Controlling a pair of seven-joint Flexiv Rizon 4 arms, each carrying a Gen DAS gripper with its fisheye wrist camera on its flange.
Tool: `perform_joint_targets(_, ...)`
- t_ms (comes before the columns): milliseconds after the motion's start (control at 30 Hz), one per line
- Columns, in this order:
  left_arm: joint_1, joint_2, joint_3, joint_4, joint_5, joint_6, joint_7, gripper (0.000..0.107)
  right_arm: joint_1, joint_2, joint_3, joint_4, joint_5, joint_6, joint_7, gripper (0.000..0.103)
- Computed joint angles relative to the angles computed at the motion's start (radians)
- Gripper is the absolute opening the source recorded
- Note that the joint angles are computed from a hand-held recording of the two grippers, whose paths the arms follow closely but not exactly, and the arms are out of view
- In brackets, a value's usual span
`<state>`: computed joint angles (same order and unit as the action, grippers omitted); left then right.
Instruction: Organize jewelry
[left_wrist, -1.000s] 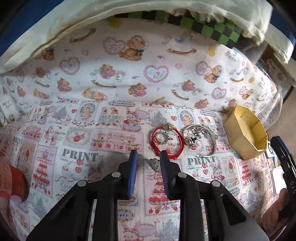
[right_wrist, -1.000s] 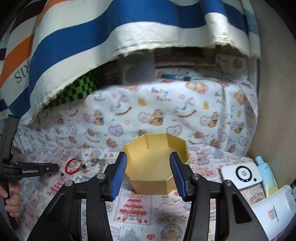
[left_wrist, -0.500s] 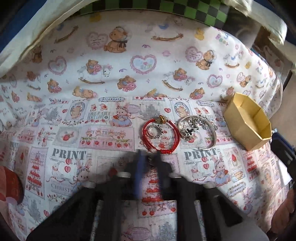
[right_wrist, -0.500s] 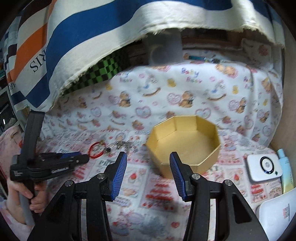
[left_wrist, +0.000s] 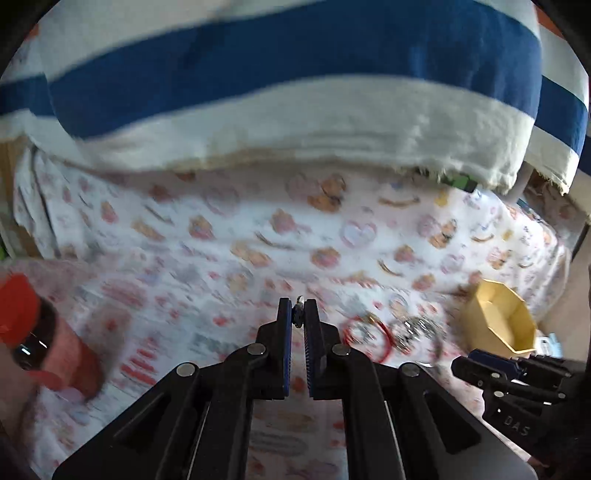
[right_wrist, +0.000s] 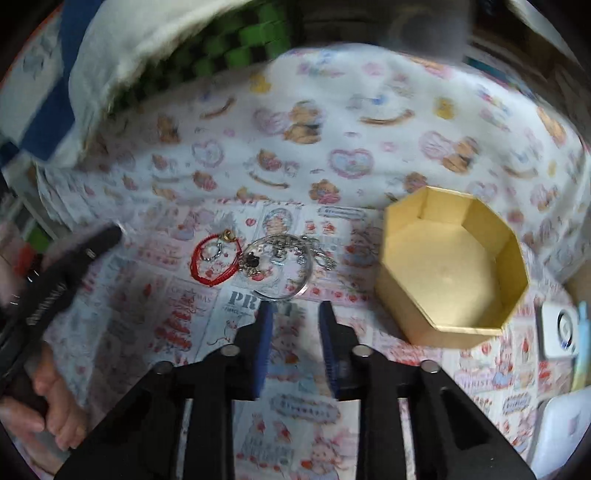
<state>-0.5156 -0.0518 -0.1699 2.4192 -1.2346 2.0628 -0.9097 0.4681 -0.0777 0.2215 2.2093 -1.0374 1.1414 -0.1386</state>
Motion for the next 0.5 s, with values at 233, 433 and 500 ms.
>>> perform_joint_targets(233,0.032,0.019,0.029,0.027,0.08,0.023,-0.04,0.005,0.019,-0.069,-0.028,-0.047,0.009,-0.056,0.063,0.023)
perform_joint_targets(433,-0.006,-0.014,-0.005,0.009,-0.033,0.209,0.024,0.006,-0.003,-0.087,-0.064,-0.044,-0.075,0.038,0.175,0.012)
perform_joint_targets(500,-0.002,0.006,0.005,0.027,0.003,0.183,-0.025,0.006,-0.005,-0.095,-0.061,-0.053,-0.068,0.04,0.146,0.012)
